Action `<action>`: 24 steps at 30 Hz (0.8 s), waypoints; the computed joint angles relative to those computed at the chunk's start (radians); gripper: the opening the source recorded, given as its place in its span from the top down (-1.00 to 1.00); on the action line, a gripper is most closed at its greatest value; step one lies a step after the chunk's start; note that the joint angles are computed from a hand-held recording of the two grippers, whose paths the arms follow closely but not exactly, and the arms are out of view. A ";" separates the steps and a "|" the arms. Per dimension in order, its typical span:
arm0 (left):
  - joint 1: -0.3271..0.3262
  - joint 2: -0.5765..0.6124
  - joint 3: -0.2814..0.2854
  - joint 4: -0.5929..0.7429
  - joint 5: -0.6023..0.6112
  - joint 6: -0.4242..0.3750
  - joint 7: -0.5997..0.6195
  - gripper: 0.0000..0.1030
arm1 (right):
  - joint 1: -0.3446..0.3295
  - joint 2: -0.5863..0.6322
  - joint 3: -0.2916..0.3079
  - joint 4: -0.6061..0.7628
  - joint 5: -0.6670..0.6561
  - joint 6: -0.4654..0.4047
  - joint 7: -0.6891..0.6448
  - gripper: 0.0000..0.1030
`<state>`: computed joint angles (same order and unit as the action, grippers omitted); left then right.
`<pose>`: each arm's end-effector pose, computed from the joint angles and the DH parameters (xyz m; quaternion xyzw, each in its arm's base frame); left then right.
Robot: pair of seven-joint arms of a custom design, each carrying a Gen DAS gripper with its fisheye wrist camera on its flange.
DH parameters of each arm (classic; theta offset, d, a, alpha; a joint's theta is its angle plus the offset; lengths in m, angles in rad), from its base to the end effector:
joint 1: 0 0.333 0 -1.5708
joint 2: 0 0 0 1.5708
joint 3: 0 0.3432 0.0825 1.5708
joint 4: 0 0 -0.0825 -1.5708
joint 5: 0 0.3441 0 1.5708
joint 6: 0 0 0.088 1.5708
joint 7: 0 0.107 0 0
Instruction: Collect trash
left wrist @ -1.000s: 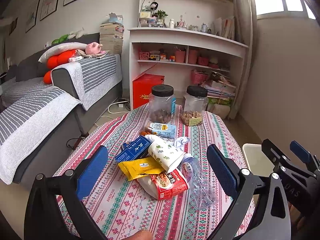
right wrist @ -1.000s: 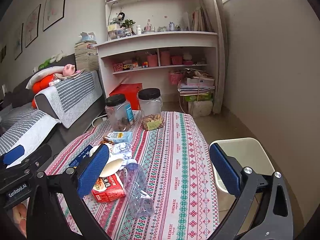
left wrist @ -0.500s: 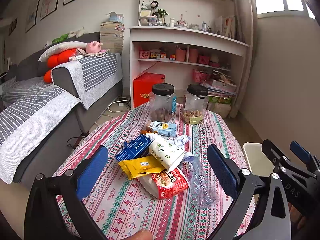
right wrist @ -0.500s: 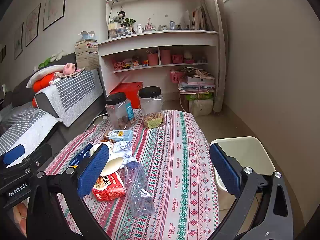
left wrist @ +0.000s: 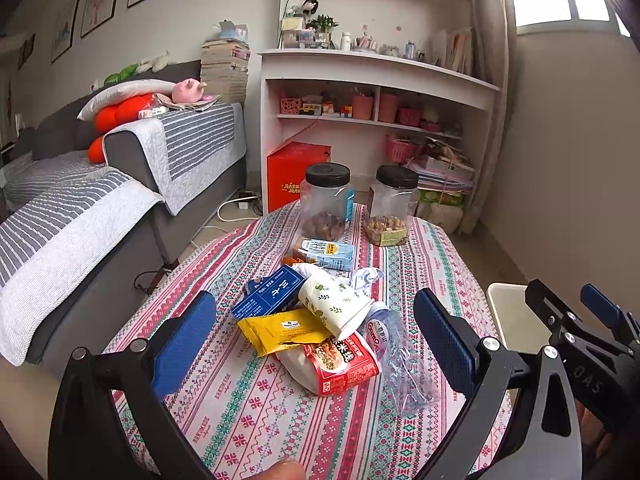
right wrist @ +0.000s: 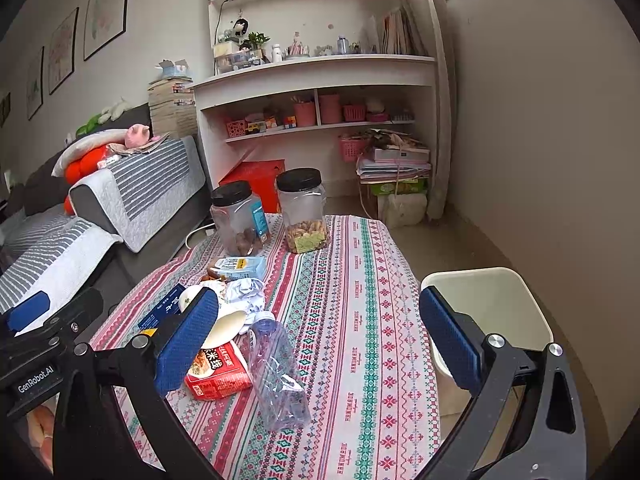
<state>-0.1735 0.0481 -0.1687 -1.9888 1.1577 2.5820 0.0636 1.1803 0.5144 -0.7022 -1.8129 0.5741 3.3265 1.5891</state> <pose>0.5313 -0.2047 0.5360 -0.7172 0.5224 -0.2806 0.3660 0.5670 0.3386 0.5004 -0.6229 0.5653 -0.2874 0.4580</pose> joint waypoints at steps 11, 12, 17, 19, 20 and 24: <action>0.037 0.044 0.022 0.063 -0.338 -0.039 0.272 -0.86 | -0.149 -0.019 0.108 0.132 -0.153 -0.304 0.079 -0.87; 0.040 0.052 0.025 0.082 -0.359 -0.069 0.317 -0.86 | -0.180 -0.021 0.139 0.156 -0.162 -0.339 0.069 -0.87; 0.087 0.102 0.031 0.167 -0.634 -0.169 0.555 -0.86 | -0.361 0.018 0.300 0.348 -0.170 -0.575 0.024 -0.87; 0.105 0.130 0.031 0.198 -0.742 -0.191 0.633 -0.86 | -0.414 0.048 0.346 0.417 -0.173 -0.630 0.030 -0.87; 0.103 0.139 0.036 0.205 -0.743 -0.198 0.640 -0.86 | -0.435 0.063 0.362 0.446 -0.181 -0.657 0.037 -0.87; 0.128 0.175 0.032 0.207 -0.866 -0.165 0.686 -0.86 | -0.510 0.103 0.435 0.489 -0.194 -0.686 0.060 -0.87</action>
